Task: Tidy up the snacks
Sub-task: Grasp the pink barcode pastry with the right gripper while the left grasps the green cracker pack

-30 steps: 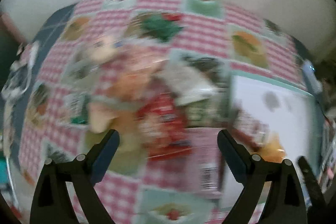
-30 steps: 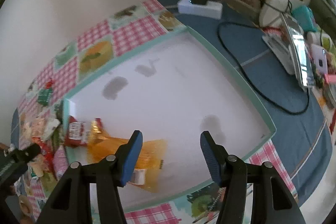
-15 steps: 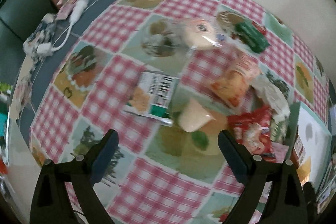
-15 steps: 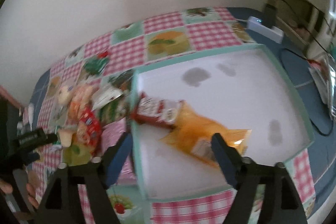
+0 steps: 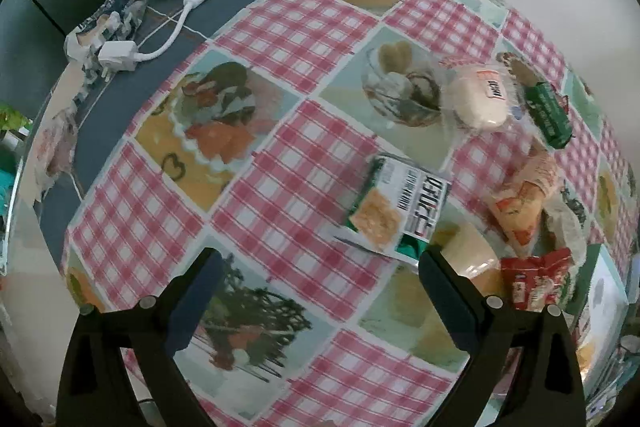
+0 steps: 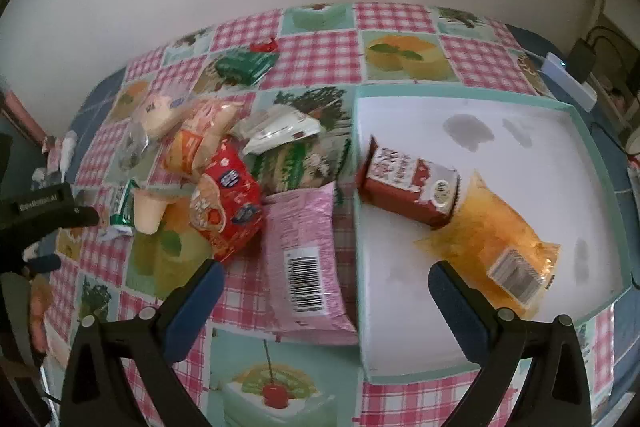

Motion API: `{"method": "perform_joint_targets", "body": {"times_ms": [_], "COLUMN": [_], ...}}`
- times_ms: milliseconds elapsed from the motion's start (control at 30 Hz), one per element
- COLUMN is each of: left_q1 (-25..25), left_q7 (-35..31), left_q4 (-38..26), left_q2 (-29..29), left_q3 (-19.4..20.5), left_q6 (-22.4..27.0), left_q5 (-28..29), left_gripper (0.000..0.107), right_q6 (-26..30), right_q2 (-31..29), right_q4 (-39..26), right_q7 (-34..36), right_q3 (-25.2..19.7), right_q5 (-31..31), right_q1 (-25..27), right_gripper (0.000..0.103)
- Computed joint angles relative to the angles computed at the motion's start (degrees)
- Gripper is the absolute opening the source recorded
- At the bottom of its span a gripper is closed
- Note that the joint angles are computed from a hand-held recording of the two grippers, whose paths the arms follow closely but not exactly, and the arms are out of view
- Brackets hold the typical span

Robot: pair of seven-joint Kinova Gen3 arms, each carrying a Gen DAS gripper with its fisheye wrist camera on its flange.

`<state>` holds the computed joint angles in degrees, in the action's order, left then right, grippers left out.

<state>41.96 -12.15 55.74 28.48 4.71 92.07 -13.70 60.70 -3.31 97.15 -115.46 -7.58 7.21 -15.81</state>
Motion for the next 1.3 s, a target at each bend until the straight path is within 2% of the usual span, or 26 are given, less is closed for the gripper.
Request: {"method": "perform_joint_targets", "body": {"times_ms": [467, 600, 767, 800, 867, 1100, 1133, 1233, 1300], "left_q1": [-5.8, -7.1, -7.5, -7.7, -7.6, -6.5, -5.8, -6.3, -6.3], "left_q7": [-7.1, -10.9, -14.1, -14.7, -15.3, -15.3, -14.4, -13.3, -13.0], "left_q4": [7.3, 6.8, 5.8, 5.9, 4.7, 2.2, 2.1, 5.1, 5.6], "left_q2": [-1.3, -0.6, 0.7, 1.0, 2.1, 5.4, 5.4, 4.1, 3.7], "left_q3": [0.8, 0.9, 0.6, 0.6, 0.5, -0.7, -0.9, -1.1, -1.0], "left_q6": [-7.4, -9.2, -11.6, -12.4, -12.7, -11.6, -11.5, -14.3, -14.9], "left_q5": [3.1, 3.2, 3.5, 3.8, 4.1, 4.2, 4.2, 4.9, 4.5], "left_gripper": [0.098, 0.098, 0.098, 0.098, 0.098, 0.098, 0.098, 0.098, 0.096], "right_q6": [-0.8, -1.0, -1.3, -1.4, -1.1, -0.9, -0.7, -0.4, 0.2], "right_q2": [1.6, 2.3, 3.3, 3.4, 4.1, 5.5, 5.6, 5.9, 6.2], "right_q4": [0.8, 0.7, 0.7, 0.6, 0.5, 0.5, 0.5, 0.8, 0.6], "right_q7": [1.3, 1.1, 0.1, 0.4, 0.5, -0.6, -1.0, -2.6, -2.9], "right_q3": [-1.7, -1.7, -1.7, -1.5, -1.3, -1.1, -1.3, -1.7, -1.4], "right_q5": [1.8, 1.9, 3.2, 3.0, 2.8, 4.3, 5.1, 7.6, 7.8], "right_q1": [-3.3, -3.8, -4.5, -4.6, -4.6, -5.4, -5.8, -6.9, -7.1], "right_gripper": [0.101, 0.097, 0.096, 0.093, 0.086, 0.085, 0.083, 0.07, 0.055]}}
